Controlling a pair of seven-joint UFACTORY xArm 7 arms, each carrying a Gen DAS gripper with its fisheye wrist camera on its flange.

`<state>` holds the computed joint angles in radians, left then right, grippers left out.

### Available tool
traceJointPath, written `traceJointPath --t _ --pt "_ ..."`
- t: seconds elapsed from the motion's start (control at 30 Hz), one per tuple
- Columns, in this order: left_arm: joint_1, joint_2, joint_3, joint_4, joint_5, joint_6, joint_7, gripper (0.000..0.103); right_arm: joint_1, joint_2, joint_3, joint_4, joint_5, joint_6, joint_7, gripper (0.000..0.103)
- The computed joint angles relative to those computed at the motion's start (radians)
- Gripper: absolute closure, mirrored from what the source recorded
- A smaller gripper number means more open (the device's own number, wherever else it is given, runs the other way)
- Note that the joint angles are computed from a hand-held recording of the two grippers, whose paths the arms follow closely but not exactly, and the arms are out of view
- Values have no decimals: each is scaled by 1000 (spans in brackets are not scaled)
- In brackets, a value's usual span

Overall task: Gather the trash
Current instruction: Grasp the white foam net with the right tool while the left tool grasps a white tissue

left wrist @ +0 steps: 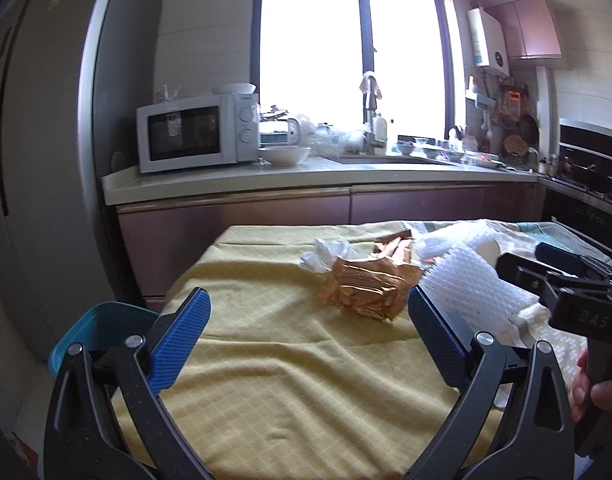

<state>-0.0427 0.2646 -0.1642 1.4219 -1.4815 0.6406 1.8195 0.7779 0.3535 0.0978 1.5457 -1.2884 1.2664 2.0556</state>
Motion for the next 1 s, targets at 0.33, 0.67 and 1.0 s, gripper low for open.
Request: traceJointPath --t 0.33,0.67,1.0 --pt "-35 67 -24 18 330 231 -132 19 -123 -96 16 -191 63 -296 123 57" --pt "-72 194 -67 141 623 359 -374 71 -162 -145 35 -263 -21 -391 213 89" --pt "-39 182 -95 125 618 371 -397 100 -174 -166 58 -254 -103 -408 223 89"
